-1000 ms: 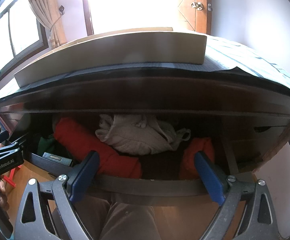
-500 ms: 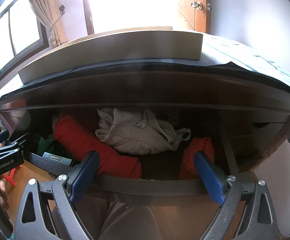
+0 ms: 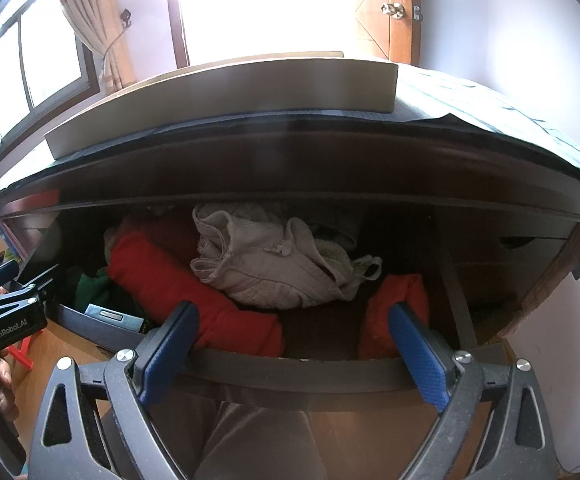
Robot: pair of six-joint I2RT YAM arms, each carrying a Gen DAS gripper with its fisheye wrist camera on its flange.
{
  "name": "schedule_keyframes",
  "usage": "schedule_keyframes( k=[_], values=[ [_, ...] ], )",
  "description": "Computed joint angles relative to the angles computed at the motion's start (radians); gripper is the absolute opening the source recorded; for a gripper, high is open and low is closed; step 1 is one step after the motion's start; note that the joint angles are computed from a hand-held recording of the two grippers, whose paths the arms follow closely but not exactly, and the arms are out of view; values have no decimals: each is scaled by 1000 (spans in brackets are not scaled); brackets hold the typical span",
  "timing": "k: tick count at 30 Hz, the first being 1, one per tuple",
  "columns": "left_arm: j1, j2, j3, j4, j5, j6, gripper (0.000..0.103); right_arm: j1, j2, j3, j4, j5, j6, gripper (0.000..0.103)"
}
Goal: Take underwear out of drawer
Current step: 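Pull the drawer further open with both tools, exposing the clothes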
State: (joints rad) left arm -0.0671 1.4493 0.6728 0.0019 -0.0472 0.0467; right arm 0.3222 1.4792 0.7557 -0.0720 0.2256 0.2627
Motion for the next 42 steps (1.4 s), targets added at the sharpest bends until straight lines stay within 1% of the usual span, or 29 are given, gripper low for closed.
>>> schedule_keyframes(
  k=[14, 33, 42],
  values=[
    [-4, 6, 12, -11, -4, -3, 103, 4, -21, 0, -32, -5, 5, 97],
    [3, 0, 21, -38, 9, 0, 103, -14, -58, 5, -87, -51, -18, 97],
    [-1, 11, 36, -46, 6, -7, 103, -30, -51, 19, -95, -72, -35, 97]
  ],
)
